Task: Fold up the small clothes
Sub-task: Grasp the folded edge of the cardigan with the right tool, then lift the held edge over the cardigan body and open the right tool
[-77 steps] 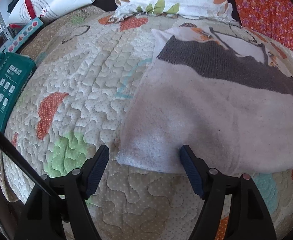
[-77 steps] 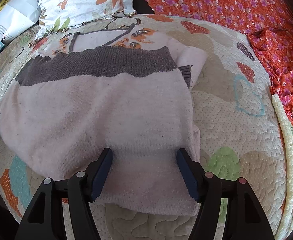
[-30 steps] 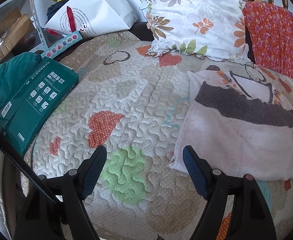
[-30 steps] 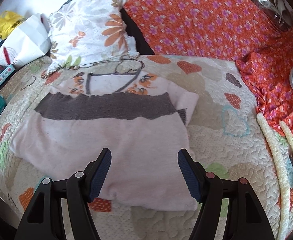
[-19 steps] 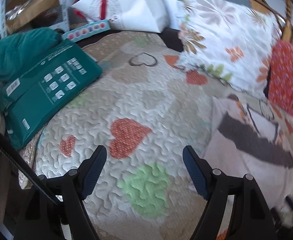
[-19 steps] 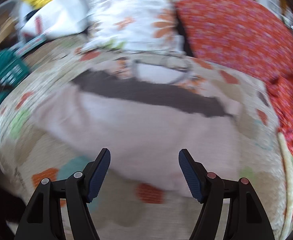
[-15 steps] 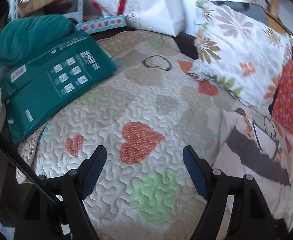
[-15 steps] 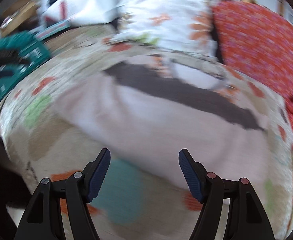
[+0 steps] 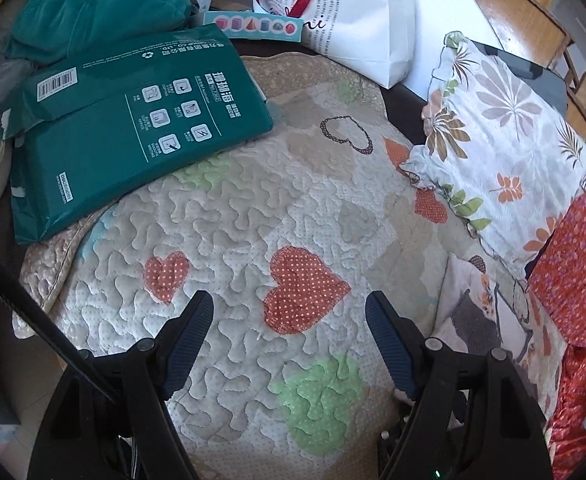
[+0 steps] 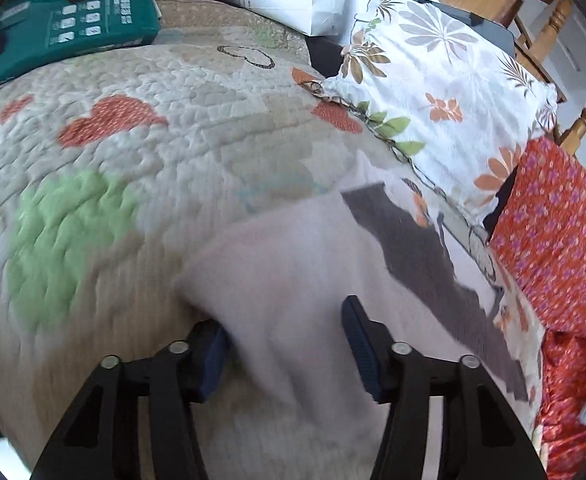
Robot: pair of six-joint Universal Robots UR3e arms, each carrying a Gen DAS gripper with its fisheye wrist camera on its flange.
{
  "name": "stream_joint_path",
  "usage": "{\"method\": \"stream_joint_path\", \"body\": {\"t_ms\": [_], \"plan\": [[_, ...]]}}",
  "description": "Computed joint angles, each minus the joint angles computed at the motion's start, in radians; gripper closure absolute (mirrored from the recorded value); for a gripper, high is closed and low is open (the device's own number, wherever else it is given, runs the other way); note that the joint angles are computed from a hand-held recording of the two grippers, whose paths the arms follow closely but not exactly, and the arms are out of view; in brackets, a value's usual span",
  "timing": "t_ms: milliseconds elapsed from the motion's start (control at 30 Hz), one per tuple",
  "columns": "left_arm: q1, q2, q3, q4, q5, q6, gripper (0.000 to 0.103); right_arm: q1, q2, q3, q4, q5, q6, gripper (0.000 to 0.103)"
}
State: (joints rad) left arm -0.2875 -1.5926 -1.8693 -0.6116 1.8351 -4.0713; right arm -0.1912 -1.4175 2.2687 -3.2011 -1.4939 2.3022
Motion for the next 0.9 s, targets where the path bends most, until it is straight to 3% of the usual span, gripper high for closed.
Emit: {"method": "stream_joint_path", "body": {"t_ms": [67,167,267,467,633,733,900], "plan": [[0.001,0.003,-0.003,0.001,0.009,-0.008,0.026,0.046,0.062,-0.056,-0.01,-0.038,0.036,0.062],[0.006,0.005,-0.009,0.003,0.011,-0.018,0.026,0.066,0.085,-0.116,0.066,-0.035,0.086,0.084],[-0.001,-0.002,-0.004,0.006,0.013,-0.041,0.026,-0.011,0.02,-0.187,0.286,0.08,0.136,0.09],[-0.072,-0.091,0.098,-0.01,0.027,-0.042,0.026,-0.42,-0.117,-0.473,0.873,0.476,0.193,0.092],[-0.162,-0.213,0.246,-0.054,0.035,-0.039,0.026,-0.817,-0.107,-0.681,1.248,0.685,0.102,0.092],[-0.219,-0.309,0.366,-0.088,0.014,-0.032,0.026,-0.995,-0.067,-0.724,1.319,0.68,0.046,0.092],[-0.275,-0.516,0.651,-0.163,-0.068,0.041,0.026,-1.063,0.111,-0.777,1.328,0.515,0.038,0.092]]}}
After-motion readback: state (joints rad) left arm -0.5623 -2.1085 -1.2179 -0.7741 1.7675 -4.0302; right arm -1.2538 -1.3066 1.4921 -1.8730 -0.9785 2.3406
